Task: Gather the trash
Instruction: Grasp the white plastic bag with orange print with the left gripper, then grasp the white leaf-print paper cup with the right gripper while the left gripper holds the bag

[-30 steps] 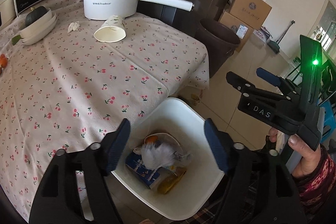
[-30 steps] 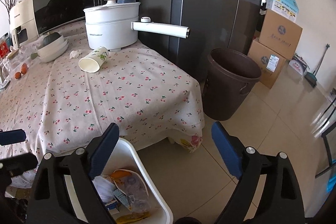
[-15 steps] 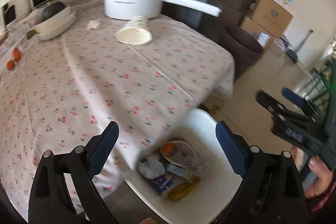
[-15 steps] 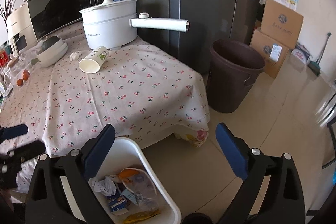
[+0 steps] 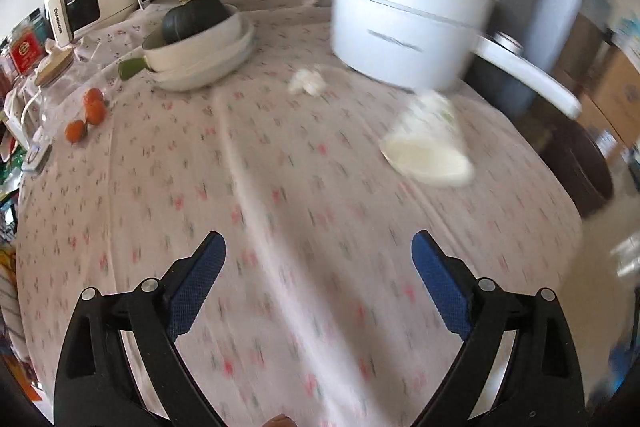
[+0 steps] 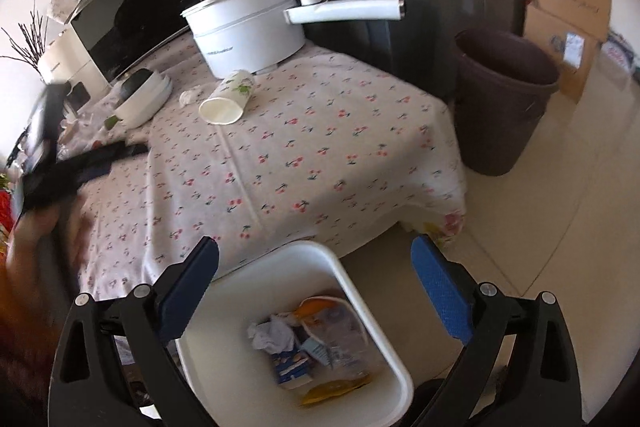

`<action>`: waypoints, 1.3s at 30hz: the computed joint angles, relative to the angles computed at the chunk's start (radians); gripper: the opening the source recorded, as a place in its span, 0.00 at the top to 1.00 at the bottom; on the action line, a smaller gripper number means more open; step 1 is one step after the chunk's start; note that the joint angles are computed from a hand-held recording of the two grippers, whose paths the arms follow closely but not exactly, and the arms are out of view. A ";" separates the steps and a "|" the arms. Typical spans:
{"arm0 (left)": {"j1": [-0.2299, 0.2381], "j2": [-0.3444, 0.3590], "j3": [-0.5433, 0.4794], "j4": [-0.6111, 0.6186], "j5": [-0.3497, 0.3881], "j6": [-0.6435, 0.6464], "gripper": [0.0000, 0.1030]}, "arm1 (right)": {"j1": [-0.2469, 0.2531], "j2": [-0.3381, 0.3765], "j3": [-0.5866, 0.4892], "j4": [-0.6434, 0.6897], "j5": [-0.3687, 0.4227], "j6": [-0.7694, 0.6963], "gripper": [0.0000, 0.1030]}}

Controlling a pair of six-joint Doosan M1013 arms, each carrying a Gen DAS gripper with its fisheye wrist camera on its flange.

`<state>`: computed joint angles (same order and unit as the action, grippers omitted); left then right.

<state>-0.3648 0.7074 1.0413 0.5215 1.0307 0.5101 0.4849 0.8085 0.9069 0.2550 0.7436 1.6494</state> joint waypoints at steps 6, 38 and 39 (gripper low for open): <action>0.057 0.130 -0.218 0.013 0.097 0.055 0.12 | -0.017 0.030 -0.043 0.065 0.066 0.025 0.09; 0.112 0.250 -0.382 -0.120 0.190 0.165 0.69 | -0.005 0.084 -0.138 0.120 0.164 0.001 0.09; 0.108 0.230 -0.350 -0.128 0.178 0.159 0.69 | -0.001 0.086 -0.142 0.101 0.164 0.007 0.09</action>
